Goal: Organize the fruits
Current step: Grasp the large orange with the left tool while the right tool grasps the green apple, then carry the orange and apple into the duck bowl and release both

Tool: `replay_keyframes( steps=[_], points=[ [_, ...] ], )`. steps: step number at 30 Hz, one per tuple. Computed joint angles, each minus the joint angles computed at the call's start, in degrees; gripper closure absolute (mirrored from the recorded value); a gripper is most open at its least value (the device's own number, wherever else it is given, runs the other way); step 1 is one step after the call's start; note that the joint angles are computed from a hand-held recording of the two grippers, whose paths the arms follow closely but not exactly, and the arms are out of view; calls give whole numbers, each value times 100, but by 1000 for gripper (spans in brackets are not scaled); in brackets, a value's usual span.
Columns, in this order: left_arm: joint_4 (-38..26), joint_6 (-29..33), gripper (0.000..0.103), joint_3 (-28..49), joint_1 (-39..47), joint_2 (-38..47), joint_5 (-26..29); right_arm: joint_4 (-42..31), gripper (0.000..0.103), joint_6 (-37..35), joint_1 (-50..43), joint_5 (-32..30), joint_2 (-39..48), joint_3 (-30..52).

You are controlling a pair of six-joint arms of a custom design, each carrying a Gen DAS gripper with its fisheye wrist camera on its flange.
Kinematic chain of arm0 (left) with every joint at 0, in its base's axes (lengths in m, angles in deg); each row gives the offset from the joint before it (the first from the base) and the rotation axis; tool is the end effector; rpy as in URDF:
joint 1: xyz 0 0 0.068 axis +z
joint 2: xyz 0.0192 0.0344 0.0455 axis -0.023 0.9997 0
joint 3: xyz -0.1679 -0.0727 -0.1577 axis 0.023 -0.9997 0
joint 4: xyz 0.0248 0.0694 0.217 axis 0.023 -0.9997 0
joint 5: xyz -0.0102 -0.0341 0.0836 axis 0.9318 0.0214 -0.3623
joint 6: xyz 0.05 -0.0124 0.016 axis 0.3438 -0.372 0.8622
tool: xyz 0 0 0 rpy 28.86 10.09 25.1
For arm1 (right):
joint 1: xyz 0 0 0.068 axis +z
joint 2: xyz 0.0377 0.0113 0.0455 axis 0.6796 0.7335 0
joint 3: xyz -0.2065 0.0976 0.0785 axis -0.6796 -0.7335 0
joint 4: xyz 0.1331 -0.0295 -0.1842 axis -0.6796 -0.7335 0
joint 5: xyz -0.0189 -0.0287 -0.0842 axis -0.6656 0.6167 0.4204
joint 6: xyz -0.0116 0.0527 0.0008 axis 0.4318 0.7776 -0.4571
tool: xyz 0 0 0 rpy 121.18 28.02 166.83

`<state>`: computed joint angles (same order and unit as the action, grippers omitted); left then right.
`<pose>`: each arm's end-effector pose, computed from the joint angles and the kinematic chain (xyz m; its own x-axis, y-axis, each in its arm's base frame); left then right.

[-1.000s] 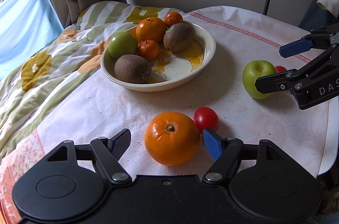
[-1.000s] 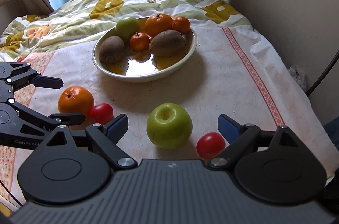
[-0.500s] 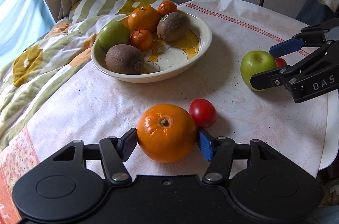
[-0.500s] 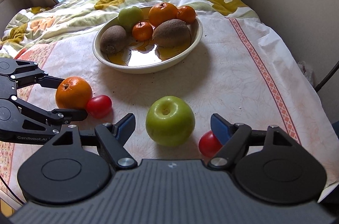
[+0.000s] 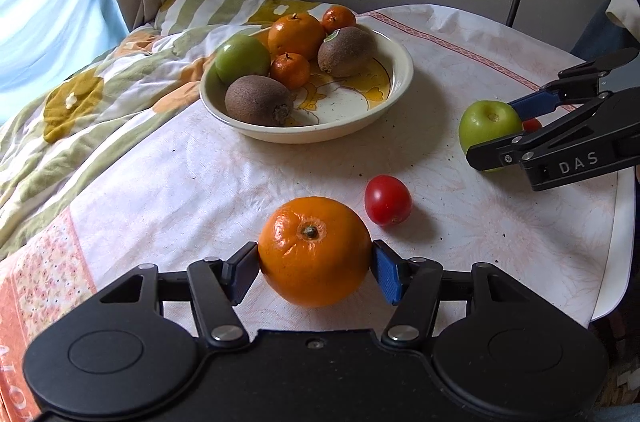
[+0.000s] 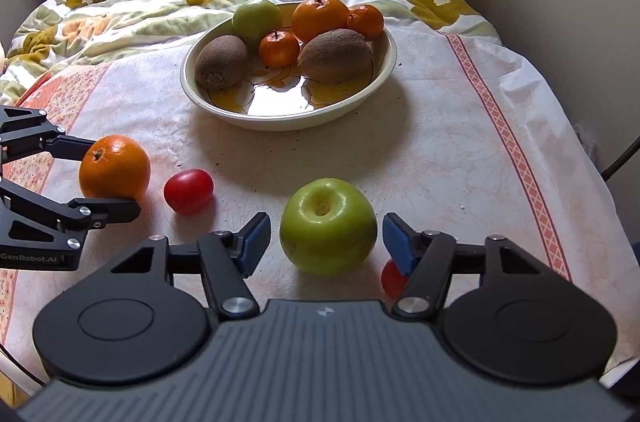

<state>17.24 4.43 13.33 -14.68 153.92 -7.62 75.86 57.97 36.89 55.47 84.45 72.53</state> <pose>0.2733 -0.0742 0.0569 -0.5053 0.6148 -0.6056 0.7126 0.6930 0.1090 0.2223 -0.0203 0.0483 -0.7737 0.0432 -0.6321 0.0275 0.9990 0.0347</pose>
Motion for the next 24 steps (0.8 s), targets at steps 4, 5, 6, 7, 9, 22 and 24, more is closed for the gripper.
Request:
replay_keyframes(
  steps=[4,5,6,7,9,22,24],
  points=[
    [31,-89,38,-116,0,-148,-5,-13,34,-112,135,174,136,81],
    [26,-105,38,-146,3,-198,-6,-18,34,-185,187,254,155,89],
    [12,-128,38,-163,-5,-238,-13,-12,34,-229,226,301,144,74],
    [-11,-158,38,-186,-11,-296,-17,-19,34,-233,253,336,123,59],
    [-34,-214,38,-248,-19,-419,-18,-68,35,-188,250,325,57,25],
    [-694,-1163,38,-797,-662,-2065,-508,-1708,35,-202,-299,-228,-2506,-475],
    [-830,-1476,38,-844,-907,-2336,-729,-2037,35,-390,-558,-491,-2781,-380]
  ],
)
